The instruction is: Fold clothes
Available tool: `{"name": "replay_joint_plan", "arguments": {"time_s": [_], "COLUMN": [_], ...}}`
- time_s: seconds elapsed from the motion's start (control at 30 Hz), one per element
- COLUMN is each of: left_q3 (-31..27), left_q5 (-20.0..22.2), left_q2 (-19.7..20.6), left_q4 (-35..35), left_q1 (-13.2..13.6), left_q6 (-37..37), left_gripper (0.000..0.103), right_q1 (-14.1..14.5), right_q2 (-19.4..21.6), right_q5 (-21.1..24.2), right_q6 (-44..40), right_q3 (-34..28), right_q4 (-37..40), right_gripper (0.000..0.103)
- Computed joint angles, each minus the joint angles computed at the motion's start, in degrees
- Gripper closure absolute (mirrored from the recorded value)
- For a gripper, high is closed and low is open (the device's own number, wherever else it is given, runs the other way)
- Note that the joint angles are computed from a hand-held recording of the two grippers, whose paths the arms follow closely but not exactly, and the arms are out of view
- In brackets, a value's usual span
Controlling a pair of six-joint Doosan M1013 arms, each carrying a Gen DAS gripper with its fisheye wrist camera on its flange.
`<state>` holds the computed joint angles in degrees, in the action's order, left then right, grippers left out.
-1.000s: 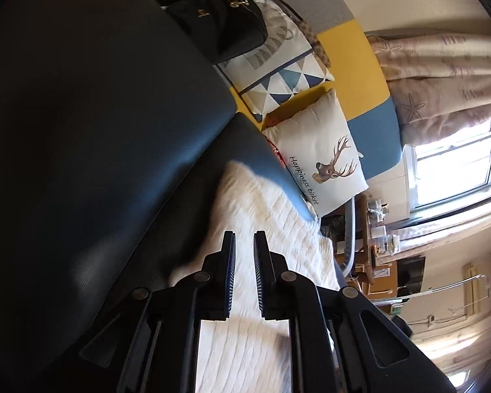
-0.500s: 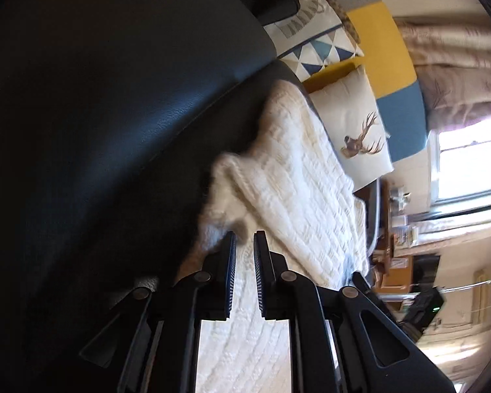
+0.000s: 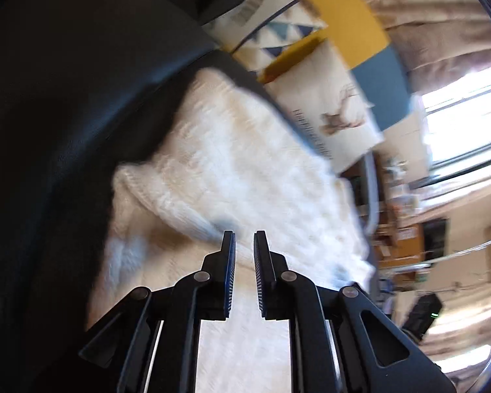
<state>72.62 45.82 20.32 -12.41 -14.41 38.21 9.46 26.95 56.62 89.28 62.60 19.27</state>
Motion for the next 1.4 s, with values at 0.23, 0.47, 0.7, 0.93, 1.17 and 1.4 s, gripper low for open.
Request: {"name": "replay_joint_plan", "arguments": {"time_s": [0.23,0.47,0.7,0.93,1.17,1.4], "left_q3": [2.32,-0.10,-1.96,-1.82,-3.18,-6.13], "left_q5": [-3.77,-1.95,0.36,-0.64,1.32,1.12], "left_q2": [-0.95,0.58,1.86,1.34,2.55,3.39], "left_q4": [-6.06,-5.96,-4.77,-2.92,-2.69,1.95], "left_q1": [1.16,0.56,0.08,-0.15,0.19,-0.12], "left_q6": [3.33,4.36,4.54,6.00,6.02,6.96], "left_gripper": [0.092,0.091,0.090,0.088,0.086,0.086], "right_q1": [-5.88,-10.53,-9.03,-5.85,-5.25,-4.53], "right_q2": [-2.15,-1.52,1.75,0.75,3.00,0.89], "right_q5": [-4.96,-3.06,2.51,-3.02,1.72,-1.37], "right_q6": [2.50,4.66,2.25,-1.13,3.08,4.50], "right_q3": [6.02,7.32,3.03,0.77,-2.36,-1.79], "right_q4": [17.44,29.09,27.84,15.88,9.16,4.03], "right_gripper": [0.080,0.077,0.078,0.096,0.096,0.079]}}
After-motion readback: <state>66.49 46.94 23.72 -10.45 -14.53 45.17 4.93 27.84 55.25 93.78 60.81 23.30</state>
